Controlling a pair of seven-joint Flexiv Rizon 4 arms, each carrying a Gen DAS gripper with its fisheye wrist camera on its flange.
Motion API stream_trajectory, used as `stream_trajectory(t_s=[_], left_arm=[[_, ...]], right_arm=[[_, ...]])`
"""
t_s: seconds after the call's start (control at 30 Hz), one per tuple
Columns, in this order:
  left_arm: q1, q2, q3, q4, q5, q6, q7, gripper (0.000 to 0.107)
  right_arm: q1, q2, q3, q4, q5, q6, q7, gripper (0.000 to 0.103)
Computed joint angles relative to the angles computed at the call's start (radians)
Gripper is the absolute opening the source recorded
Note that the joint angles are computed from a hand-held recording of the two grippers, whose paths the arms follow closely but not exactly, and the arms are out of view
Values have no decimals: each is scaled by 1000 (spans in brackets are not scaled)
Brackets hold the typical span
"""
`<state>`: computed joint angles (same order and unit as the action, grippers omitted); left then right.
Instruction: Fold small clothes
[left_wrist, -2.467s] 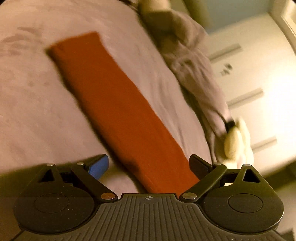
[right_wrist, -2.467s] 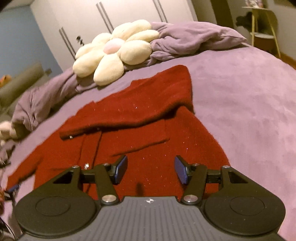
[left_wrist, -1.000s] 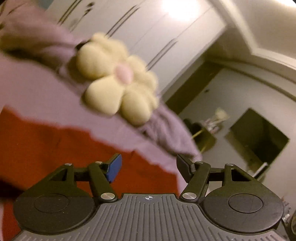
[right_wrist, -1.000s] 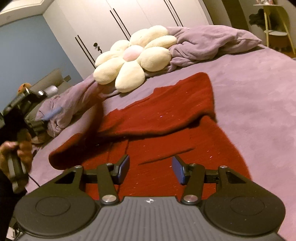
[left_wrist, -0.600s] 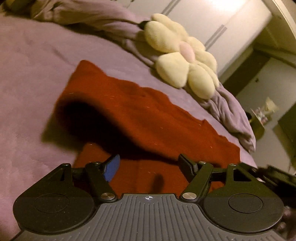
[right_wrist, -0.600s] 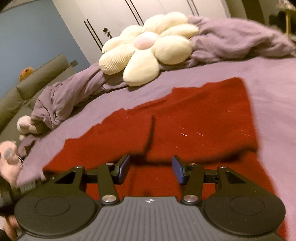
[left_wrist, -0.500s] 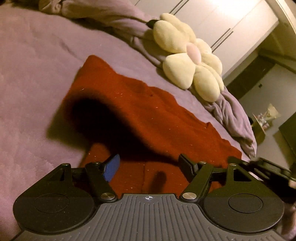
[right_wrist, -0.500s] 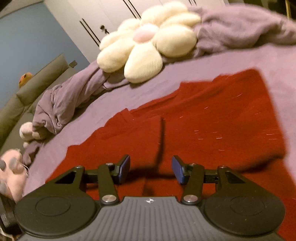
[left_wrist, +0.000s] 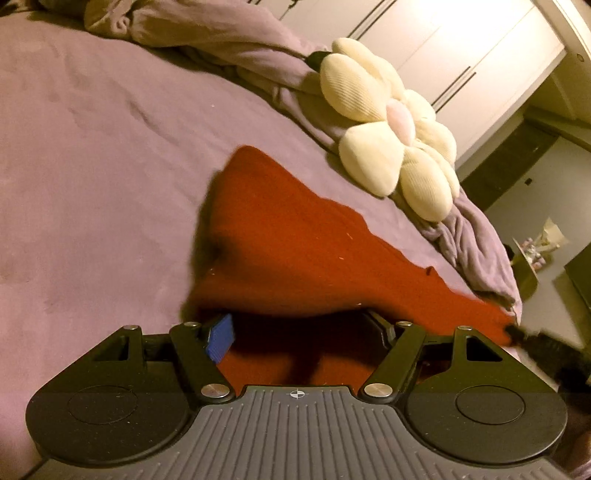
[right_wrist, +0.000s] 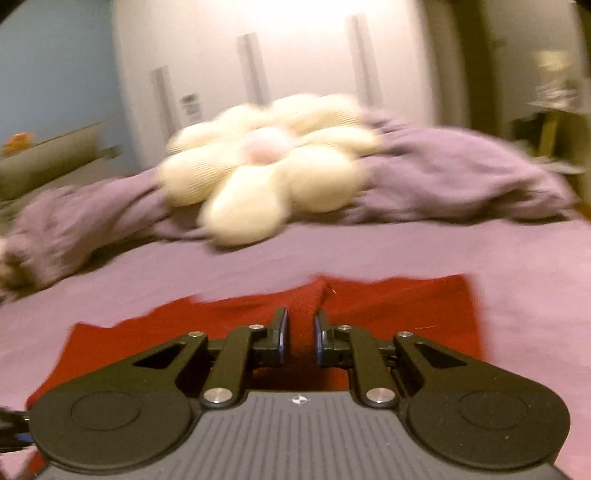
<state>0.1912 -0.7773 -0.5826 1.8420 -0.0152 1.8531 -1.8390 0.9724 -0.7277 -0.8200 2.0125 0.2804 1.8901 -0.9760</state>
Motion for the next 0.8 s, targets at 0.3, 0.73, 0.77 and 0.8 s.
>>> stream_trajectory(t_s=[0.3,0.73,0.77,0.8], left_arm=[[39,-14,-70,9,3,-36,39,83],[2,3,-35,-5,-40,-64,48,85],[-6,5,-27,-8,-47,-67,49,85],[-5,-1,-34,-12,-53,-72,50,85]], right_arm=[[-570,95,485,114,-492,243,513,44],[-265,71,248,-5,-119,84,-43,10],[-195,47,185,-26,19,59,-135,8],[-126,20,103,-30,100,15,-170,8]])
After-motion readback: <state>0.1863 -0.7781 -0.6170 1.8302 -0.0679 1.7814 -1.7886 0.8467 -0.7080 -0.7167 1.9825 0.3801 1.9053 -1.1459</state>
